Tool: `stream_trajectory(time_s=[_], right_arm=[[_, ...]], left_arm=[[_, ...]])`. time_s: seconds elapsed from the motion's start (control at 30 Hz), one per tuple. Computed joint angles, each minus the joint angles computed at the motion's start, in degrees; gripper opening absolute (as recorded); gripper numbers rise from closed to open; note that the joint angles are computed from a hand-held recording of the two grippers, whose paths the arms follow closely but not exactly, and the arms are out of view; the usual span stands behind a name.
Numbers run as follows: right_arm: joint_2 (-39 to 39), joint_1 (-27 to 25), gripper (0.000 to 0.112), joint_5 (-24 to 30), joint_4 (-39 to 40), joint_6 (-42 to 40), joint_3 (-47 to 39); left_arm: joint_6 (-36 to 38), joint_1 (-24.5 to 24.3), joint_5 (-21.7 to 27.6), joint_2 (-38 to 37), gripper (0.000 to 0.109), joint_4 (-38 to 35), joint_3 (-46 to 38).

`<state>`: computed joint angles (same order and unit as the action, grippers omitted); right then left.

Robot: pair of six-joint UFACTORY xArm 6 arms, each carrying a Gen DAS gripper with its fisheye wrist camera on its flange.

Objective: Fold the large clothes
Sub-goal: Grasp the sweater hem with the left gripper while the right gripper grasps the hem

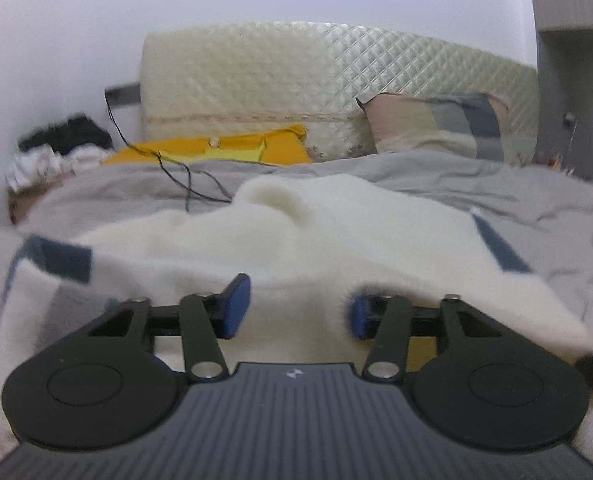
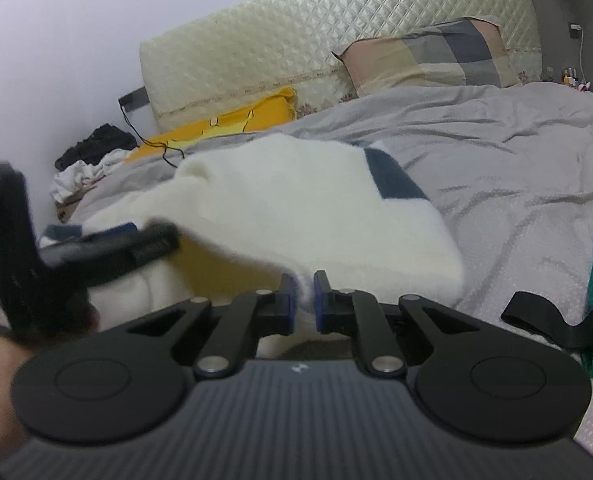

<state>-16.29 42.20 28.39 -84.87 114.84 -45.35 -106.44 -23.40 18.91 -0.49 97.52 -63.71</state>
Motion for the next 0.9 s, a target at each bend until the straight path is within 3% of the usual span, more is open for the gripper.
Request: stream_trajectory(time_s=[0.1, 0.17, 0.4, 0.63, 0.8, 0.9], right_arm=[[1.6, 0.7, 0.012, 1.4, 0.2, -2.2, -1.3], [2.4, 1.3, 0.013, 2.4, 0.2, -3.6, -1.9], [4.5, 2.9, 0.017, 4.3, -0.8, -6.2, -4.0], [6.9, 8.0, 0.048, 11.0, -5.8, -10.7, -6.2], [6.7, 11.9, 0.055, 19.7, -9.2, -10.5, -5.8], [5.2, 10.9, 0.055, 21.0, -6.6, -10.2, -4.9]], left_arm=[[-1.2, 1.5, -3.1, -0.7, 0.018, 0.8, 0.5], [-3.1, 0.9, -2.7, -2.5, 0.014, 2.9, 1.6], [-8.7, -2.0, 1.3, -12.0, 0.013, 7.5, 7.8], [-7.5, -3.9, 2.9, -21.0, 0.013, 4.2, 14.3], [-8.2, -5.1, 4.1, -24.6, 0.013, 4.2, 16.9], [-8.2, -5.6, 4.7, -26.0, 0.013, 4.6, 17.7]])
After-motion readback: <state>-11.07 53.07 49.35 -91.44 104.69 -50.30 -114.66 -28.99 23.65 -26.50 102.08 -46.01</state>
